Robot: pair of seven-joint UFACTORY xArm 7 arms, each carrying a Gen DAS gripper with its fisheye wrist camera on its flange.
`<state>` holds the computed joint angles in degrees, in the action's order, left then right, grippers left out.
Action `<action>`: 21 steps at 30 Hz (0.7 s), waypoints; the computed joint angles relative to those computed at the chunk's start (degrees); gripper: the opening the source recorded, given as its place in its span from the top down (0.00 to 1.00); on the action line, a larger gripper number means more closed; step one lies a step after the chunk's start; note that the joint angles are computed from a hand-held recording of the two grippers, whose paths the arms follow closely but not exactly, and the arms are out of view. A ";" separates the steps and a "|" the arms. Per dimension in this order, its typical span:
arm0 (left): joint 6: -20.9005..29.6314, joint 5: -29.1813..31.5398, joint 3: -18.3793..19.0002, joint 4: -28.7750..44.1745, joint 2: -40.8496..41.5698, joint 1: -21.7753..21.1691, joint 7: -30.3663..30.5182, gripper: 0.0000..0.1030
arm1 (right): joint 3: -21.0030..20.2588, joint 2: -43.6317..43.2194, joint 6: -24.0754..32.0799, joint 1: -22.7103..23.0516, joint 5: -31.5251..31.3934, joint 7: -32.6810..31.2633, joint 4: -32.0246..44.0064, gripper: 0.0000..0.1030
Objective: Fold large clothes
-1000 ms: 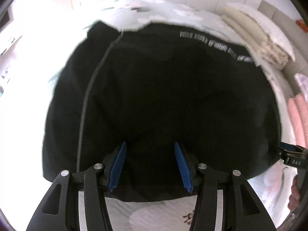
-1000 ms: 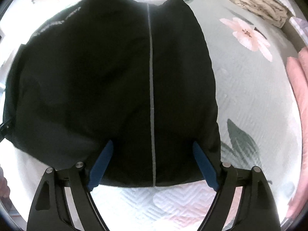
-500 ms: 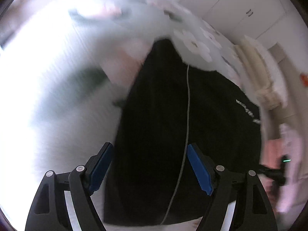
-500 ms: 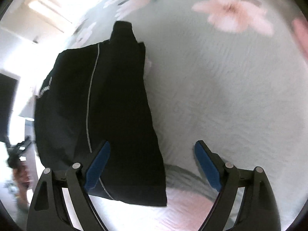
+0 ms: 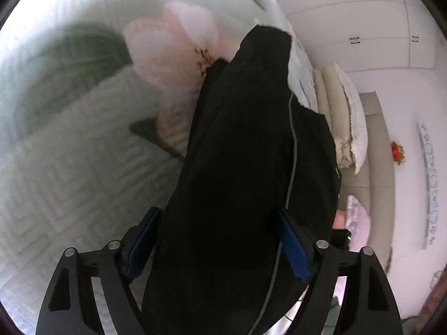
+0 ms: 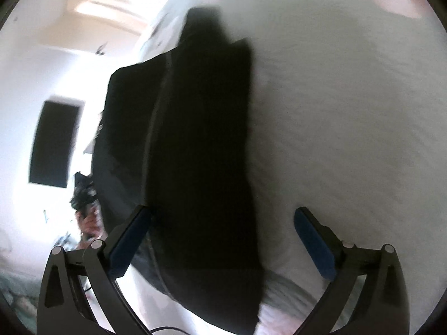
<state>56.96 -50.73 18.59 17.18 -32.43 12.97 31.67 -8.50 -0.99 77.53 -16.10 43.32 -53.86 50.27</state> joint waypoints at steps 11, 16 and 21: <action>1.55 -10.64 -0.68 -0.87 3.46 0.39 9.71 0.01 | 5.05 3.01 -5.12 5.48 4.53 -4.46 0.16 0.00; -10.41 -4.17 -11.81 -4.17 -7.82 -1.44 -1.45 0.49 | 4.95 -1.51 -11.47 7.45 3.55 -2.72 -3.73 0.23; -9.87 2.37 -14.55 -8.36 -24.50 -1.52 -12.97 0.71 | 3.84 -9.25 -14.76 9.25 3.85 -1.32 -7.92 0.50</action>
